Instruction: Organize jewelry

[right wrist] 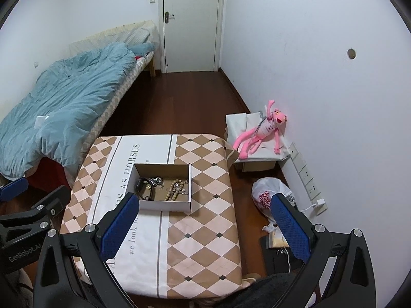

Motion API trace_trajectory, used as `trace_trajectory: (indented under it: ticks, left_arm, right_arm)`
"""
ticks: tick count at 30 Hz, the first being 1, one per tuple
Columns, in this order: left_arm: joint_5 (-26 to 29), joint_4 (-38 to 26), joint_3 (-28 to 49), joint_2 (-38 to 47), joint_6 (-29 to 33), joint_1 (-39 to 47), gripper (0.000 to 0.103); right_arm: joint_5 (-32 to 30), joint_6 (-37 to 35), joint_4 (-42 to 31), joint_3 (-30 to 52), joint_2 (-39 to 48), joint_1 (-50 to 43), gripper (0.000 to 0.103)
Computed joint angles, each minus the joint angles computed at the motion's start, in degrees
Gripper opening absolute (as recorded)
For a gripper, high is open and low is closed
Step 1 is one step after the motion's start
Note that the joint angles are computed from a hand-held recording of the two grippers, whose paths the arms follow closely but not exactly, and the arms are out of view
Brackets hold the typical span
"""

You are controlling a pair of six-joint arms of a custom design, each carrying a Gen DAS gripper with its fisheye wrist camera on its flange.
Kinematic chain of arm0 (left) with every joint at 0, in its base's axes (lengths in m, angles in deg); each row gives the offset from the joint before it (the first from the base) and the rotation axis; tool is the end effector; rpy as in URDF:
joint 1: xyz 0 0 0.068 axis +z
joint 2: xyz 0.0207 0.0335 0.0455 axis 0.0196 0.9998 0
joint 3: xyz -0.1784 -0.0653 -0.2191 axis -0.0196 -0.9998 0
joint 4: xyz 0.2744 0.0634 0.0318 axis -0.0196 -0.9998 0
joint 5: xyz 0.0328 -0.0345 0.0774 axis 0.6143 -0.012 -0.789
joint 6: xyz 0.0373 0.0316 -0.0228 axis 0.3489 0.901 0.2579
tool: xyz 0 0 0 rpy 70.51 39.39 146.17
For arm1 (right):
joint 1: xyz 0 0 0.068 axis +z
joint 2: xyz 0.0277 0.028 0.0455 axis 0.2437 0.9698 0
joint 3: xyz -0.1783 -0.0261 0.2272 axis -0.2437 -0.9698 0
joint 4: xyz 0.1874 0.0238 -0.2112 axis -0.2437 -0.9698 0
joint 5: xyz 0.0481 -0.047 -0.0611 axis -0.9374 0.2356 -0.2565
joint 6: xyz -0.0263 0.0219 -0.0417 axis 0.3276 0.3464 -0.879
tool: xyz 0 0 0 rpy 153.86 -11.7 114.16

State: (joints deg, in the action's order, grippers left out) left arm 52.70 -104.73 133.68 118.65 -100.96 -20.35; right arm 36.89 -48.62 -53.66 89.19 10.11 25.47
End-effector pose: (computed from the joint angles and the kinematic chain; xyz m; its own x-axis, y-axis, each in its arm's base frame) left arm 0.2219 -0.0790 0.3900 -0.7674 -0.0008 -0.6412 0.0122 0.9998 -0.0158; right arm 0.2044 0.0334 0.4162 -0.7476 0.0073 -0.6641 0.0618 0.9964 -0.0586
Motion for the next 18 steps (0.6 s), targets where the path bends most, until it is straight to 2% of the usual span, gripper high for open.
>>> trace_trajectory:
  ticks: [18]
  left_arm:
    - [3.05, 1.74, 4.33, 12.91, 1.8, 3.44, 0.103]
  right_arm:
    - [-1.23, -3.56, 6.01, 2.33, 14.62, -3.95, 0.103]
